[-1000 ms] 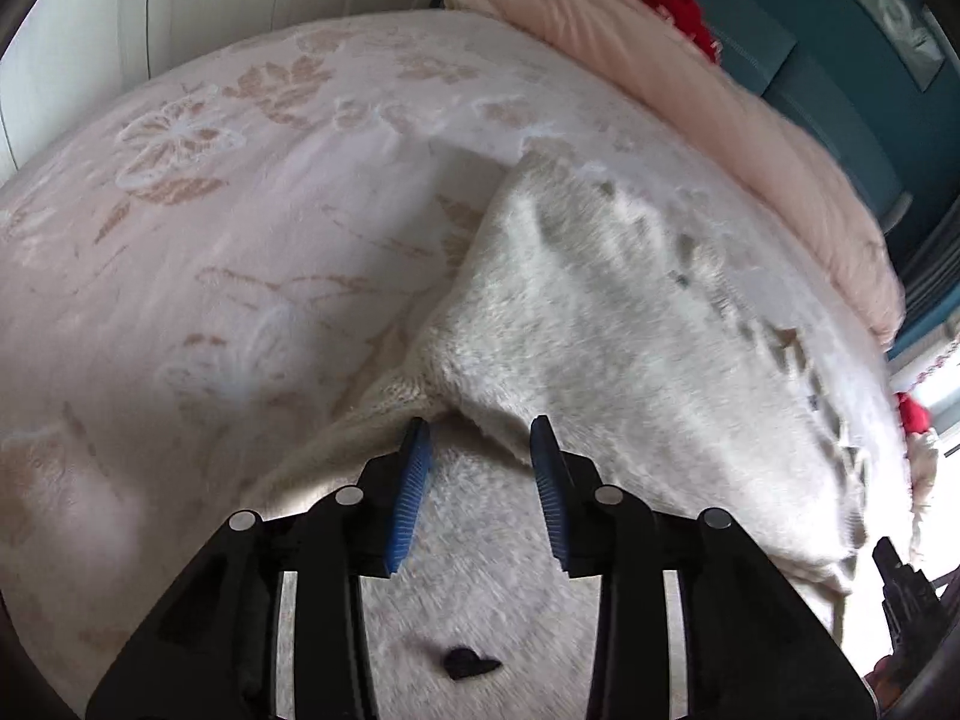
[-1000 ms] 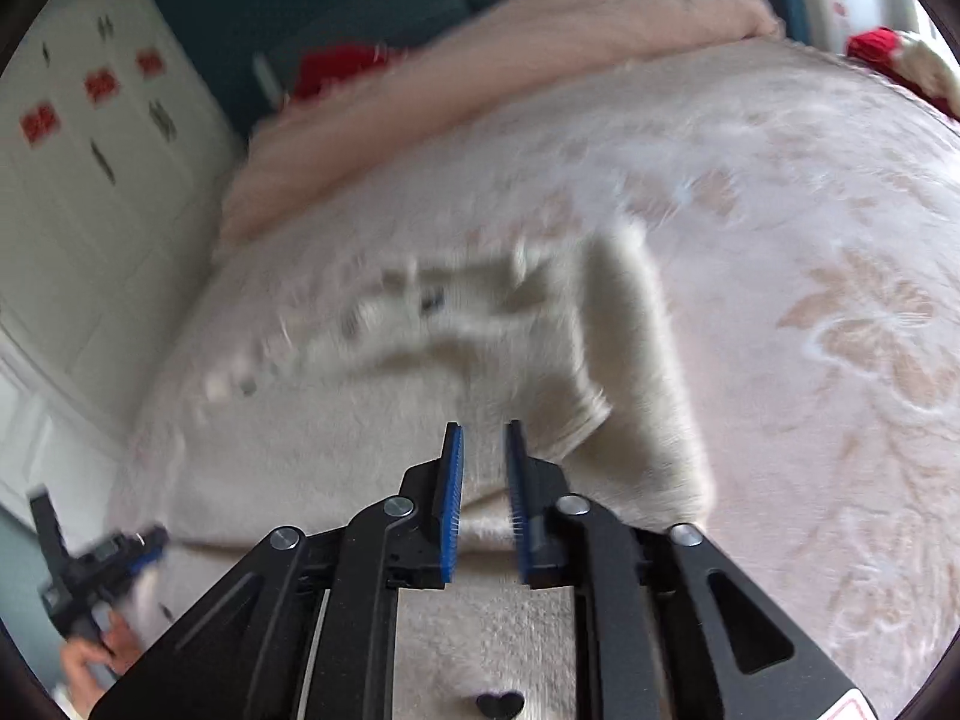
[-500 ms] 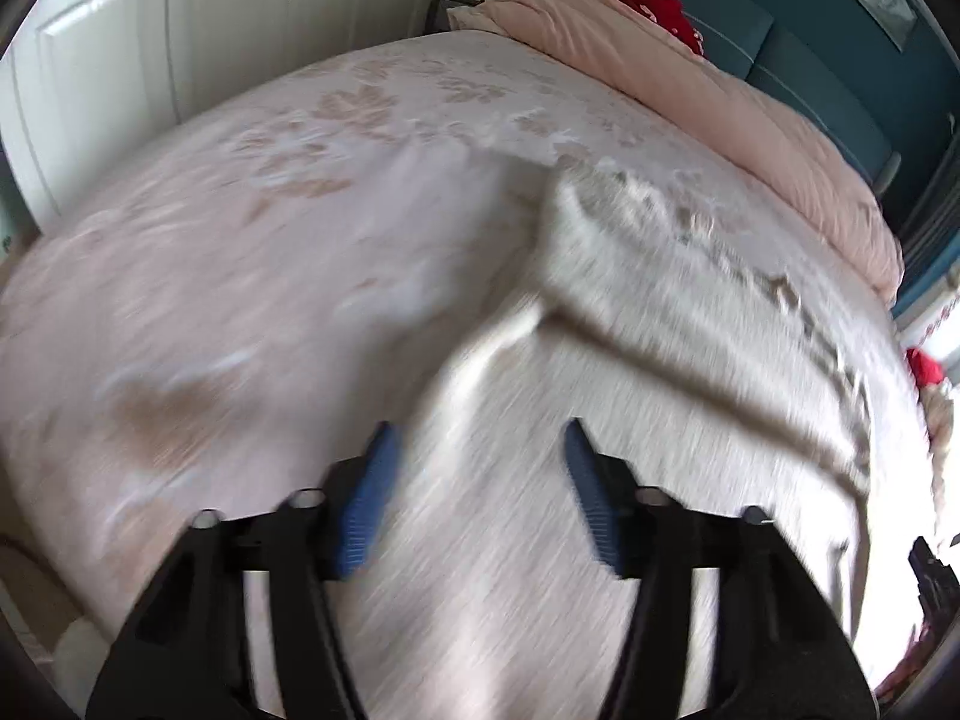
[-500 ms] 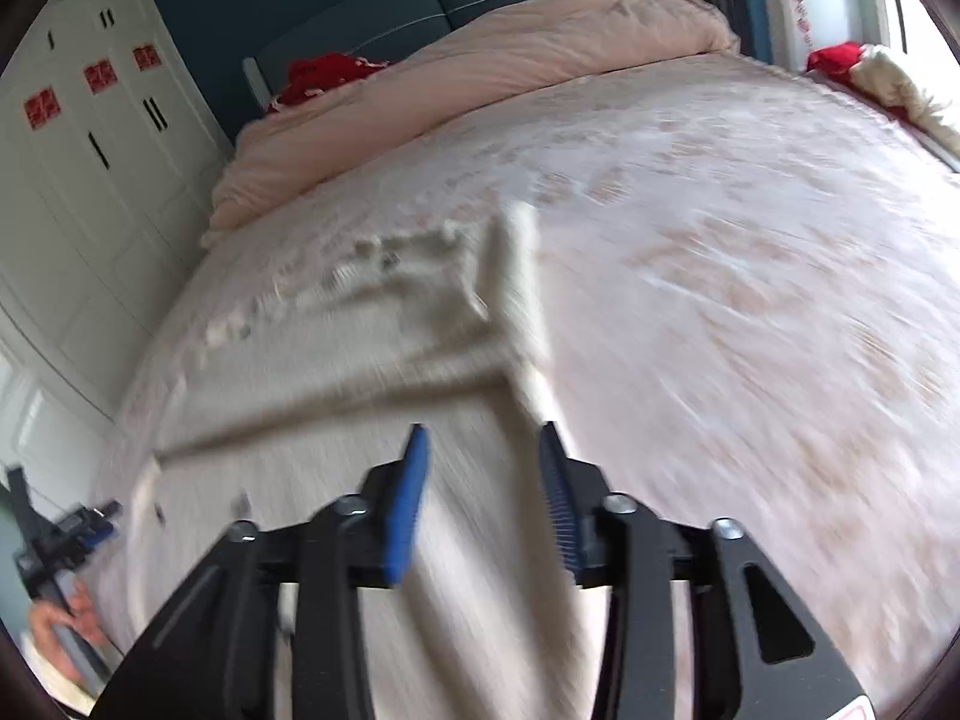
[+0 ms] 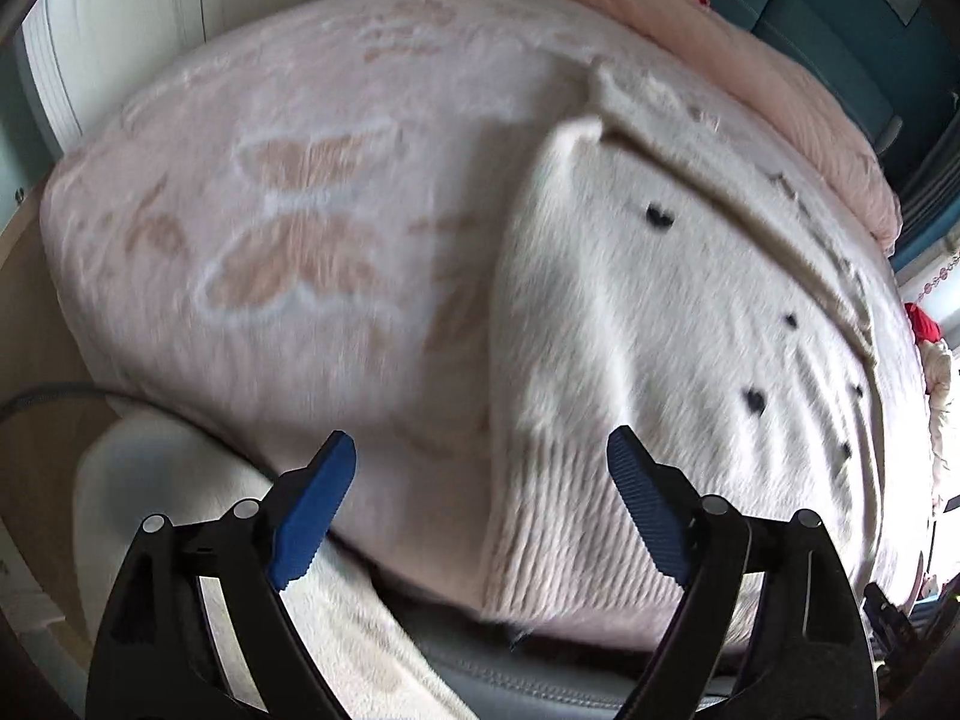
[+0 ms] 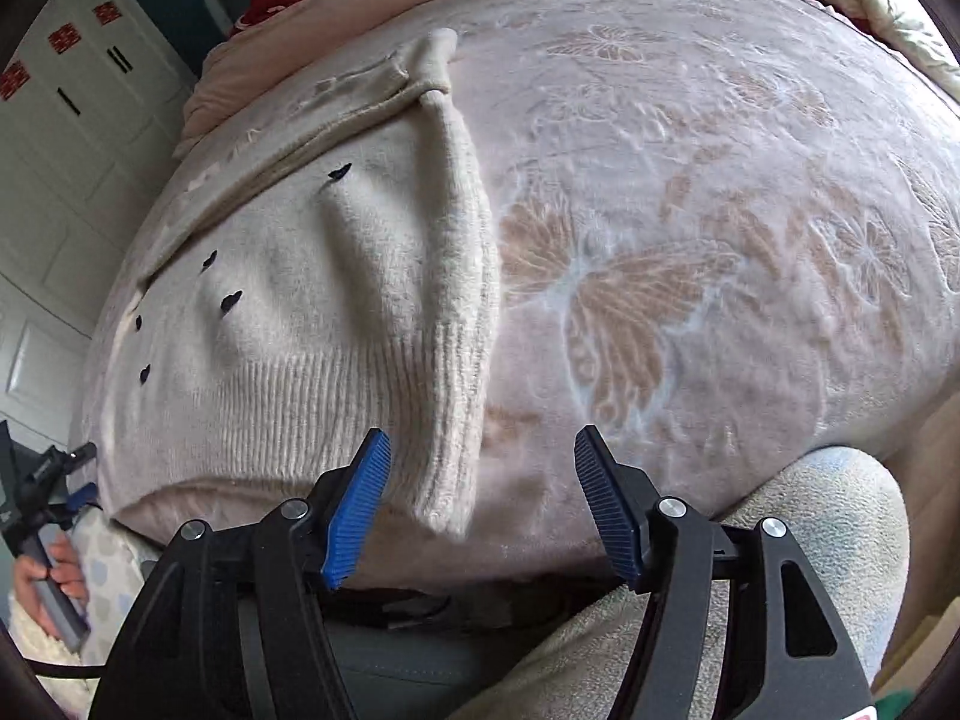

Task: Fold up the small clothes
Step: 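Grasp the ribbed hem with the left gripper while the right gripper grasps the cuff, fold toward collar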

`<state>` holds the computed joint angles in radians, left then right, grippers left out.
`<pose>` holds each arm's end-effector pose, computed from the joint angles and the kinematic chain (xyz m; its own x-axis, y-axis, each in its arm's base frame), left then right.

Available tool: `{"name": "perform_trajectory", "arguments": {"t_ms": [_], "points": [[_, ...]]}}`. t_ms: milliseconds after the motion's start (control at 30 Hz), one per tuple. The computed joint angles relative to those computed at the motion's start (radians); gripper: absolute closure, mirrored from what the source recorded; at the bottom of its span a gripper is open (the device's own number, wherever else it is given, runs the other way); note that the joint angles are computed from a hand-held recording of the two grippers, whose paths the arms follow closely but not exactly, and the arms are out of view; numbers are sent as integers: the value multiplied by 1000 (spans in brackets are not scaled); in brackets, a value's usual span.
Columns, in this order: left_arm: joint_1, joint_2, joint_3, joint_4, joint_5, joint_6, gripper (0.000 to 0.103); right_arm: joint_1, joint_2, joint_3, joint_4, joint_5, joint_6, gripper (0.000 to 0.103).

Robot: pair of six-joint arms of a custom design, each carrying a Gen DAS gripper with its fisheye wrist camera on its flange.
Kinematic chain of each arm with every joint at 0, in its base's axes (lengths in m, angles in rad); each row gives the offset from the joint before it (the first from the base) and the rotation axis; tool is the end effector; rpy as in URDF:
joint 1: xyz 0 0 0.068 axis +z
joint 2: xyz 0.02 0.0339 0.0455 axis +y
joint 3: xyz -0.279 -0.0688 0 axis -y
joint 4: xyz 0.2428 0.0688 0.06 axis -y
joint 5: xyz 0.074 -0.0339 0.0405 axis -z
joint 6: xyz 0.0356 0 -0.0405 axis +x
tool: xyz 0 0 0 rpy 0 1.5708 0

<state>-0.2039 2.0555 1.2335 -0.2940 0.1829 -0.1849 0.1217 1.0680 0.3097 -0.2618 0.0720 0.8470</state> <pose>0.3974 -0.0888 0.1254 -0.9157 0.0047 -0.4017 0.1109 0.9641 -0.2414 0.1595 0.0169 0.1412 -0.6229 0.6767 -0.3925 0.5784 0.7362 0.3515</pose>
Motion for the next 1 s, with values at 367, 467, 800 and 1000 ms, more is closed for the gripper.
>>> {"name": "perform_trajectory", "arguments": {"t_ms": [367,467,800,1000], "points": [[-82,-6,-69,72,55,-7,22,-79,120,-37,219,-150,-7,36],[-102,1,-48,43,59,-3,44,-49,141,-31,266,-170,-12,39],[-68,-98,-41,9,220,-42,91,-8,-116,-7,147,-91,29,96],[-27,-274,-64,-147,302,64,91,122,-428,133,-294,26,7,96]]}}
